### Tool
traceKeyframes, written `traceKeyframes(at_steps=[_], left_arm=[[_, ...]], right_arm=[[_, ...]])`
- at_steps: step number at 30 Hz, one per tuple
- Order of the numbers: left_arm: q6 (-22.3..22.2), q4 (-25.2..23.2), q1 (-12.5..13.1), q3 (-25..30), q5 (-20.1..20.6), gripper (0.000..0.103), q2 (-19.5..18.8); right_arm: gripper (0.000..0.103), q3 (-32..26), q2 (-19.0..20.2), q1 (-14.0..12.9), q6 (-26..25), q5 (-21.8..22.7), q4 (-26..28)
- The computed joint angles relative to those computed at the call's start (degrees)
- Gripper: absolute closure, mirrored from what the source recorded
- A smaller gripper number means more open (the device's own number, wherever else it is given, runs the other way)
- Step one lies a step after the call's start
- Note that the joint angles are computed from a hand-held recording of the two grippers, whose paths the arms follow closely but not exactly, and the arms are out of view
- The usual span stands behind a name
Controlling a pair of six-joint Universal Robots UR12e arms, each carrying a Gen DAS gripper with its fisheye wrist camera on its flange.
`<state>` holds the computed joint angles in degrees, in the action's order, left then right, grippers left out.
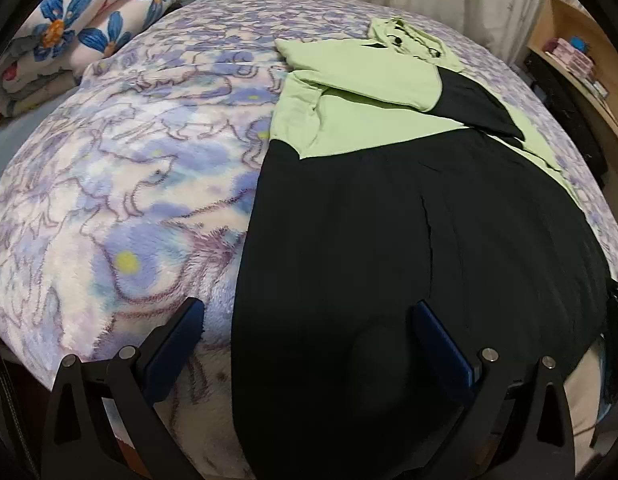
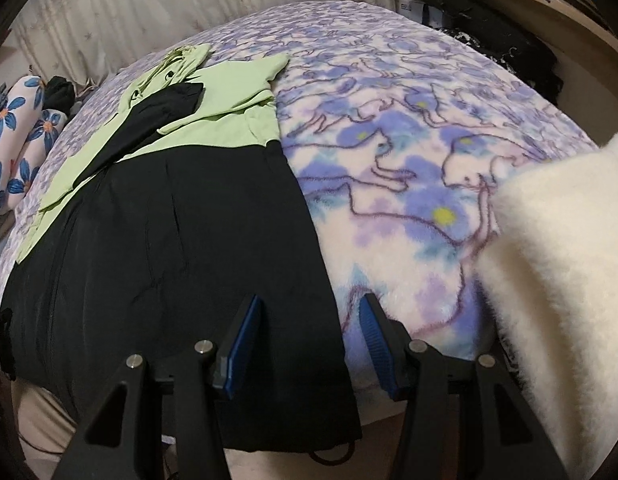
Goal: Fold large clothes
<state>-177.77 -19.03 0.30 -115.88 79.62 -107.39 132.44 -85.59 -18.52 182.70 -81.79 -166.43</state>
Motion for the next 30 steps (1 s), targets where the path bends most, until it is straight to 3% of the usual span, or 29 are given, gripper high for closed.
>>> traceKeyframes(at_steps=[6,7,8,11,12,13,17,21,24,26,27,28,30], left_arm=[[1.5,-1.7,0.3,0.0,-1.3,0.005,0.4],[1.8,-1.6,0.3,-0.1,-1.2,0.011,0.6],[2.2,-1.4,0.2,-0.3,-1.0,0.014,0.7],[2.6,-0.9,0.5,-0.9,-1.3,0.042,1.4],[2.3,-0.9,0.8,-1.1,-1.8,0.052,1.7],[2.0,-0.9,1.0,-1.3,-2.2,0.054,1.9],[1.6,-1.0,1.5,-1.7,-3.7,0.054,2.1],[2.6,-2.5,1.0,-0.9,-4.5,0.028,1.5],[3.3,-1.6,-0.9,-0.2,-0.5,0.024,0.7],[3.9,-0.8,-2.1,0.1,1.9,0.036,0.3],[4.3,-0.8,-2.2,0.2,1.9,0.069,0.4],[4.4,-1.9,-2.2,0.7,1.0,0.097,0.4],[3.6,-3.5,-2.0,1.4,-1.0,0.098,0.7]], right_arm=[[0.051,-0.1,-0.5,-1.3,-3.2,4.7,3.2],[0.053,-0.2,-0.6,-1.6,-3.9,5.9,3.9],[0.060,-0.3,-0.8,-2.0,-4.6,7.7,4.9],[0.079,-0.4,-1.2,-3.1,-5.2,12.5,7.0],[0.081,-0.4,-1.3,-3.3,-5.0,13.5,7.2],[0.082,-0.4,-1.2,-3.7,-4.9,14.8,7.6],[0.082,-0.8,-0.6,-3.9,-5.1,15.7,8.7],[0.079,-1.3,0.6,-3.5,-4.4,15.3,8.2],[0.079,-1.6,1.2,-2.6,-4.3,13.6,7.5],[0.082,-1.8,1.3,-2.1,-4.4,12.5,7.1],[0.083,-1.9,1.2,-2.1,-4.5,12.3,7.1],[0.091,-1.9,1.0,-2.1,-4.6,12.7,7.1],[0.097,-1.9,0.1,-2.1,-5.2,14.5,6.9]])
